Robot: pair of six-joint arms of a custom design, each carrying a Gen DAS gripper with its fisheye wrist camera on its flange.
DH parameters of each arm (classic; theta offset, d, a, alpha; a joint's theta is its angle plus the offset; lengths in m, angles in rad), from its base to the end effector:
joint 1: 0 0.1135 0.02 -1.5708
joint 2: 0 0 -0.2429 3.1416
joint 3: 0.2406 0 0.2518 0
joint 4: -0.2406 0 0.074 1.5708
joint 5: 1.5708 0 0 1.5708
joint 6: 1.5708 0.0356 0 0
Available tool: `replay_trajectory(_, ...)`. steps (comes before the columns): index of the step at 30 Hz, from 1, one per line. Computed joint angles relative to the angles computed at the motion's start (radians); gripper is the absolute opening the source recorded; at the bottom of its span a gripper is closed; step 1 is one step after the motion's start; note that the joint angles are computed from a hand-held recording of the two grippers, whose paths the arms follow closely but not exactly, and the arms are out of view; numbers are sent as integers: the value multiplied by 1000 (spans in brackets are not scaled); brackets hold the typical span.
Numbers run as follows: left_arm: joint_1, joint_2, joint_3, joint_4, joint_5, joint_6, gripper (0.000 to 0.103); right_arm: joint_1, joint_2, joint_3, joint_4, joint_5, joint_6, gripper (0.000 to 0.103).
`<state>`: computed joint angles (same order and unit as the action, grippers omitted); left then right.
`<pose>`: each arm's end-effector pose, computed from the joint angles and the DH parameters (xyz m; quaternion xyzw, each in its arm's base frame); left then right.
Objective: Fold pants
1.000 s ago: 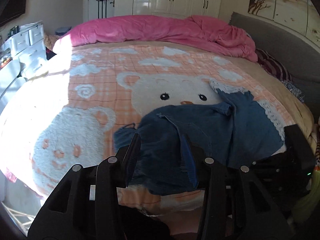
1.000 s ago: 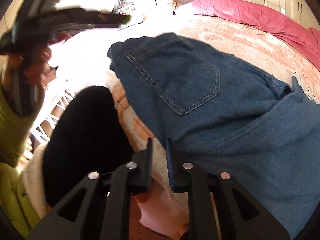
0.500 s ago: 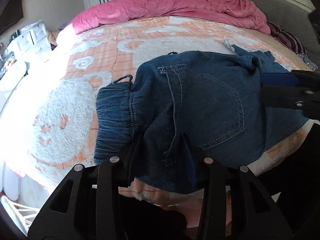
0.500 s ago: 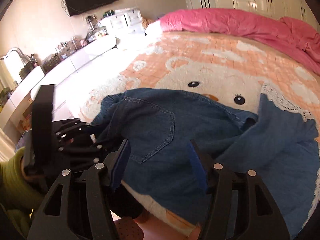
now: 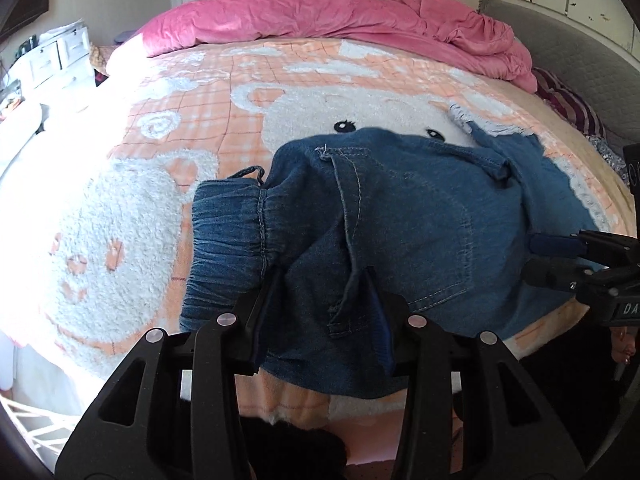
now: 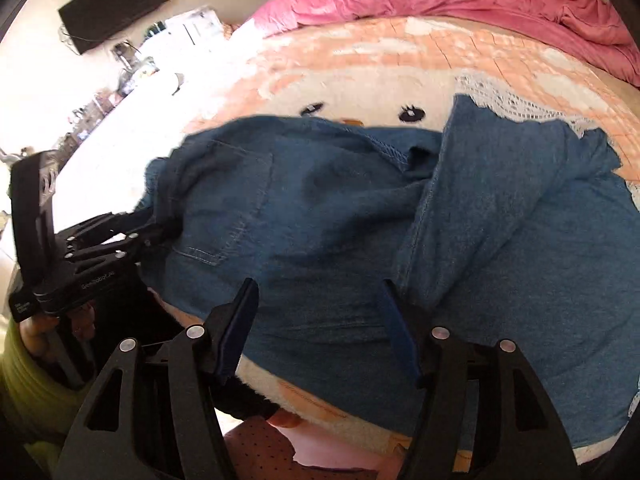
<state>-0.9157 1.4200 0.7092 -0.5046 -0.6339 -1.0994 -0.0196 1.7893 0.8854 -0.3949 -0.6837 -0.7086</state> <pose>0.1652 -0.1804 0.1433 -0.1406 0.9262 0.0218 0.3491 0.2987 0.0166 0.0977 -0.3580 0.8632 0.2649 0.2376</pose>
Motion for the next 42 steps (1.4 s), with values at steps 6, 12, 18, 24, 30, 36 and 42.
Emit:
replay_trajectory(6, -153, -2, 174, -294, -131, -205, 38, -146, -107, 15, -64, -104, -18, 83)
replay_trajectory(12, -195, 58, 316, -332, -168, -176, 52, -262, -83, 76, -67, -116, 13, 89)
replay_trajectory(18, -141, 207, 442, -172, -56, 28, 57, -331, -67, 112, 2, -107, 83, 94)
replay_trajectory(24, -50, 366, 547, -36, 114, 170, 57, -384, 6, 194, 8, -113, 116, 94)
replay_trajectory(30, 41, 534, 699, 20, 276, 279, 57, -375, 56, 278, 8, -87, 157, 94)
replay_trajectory(36, 61, 600, 722, 115, 326, 316, 57, -292, 73, 321, 39, -20, 167, 95)
replay_trajectory(42, 92, 571, 650, 185, 366, 318, 51, -151, 157, 430, 40, 52, 184, 95)
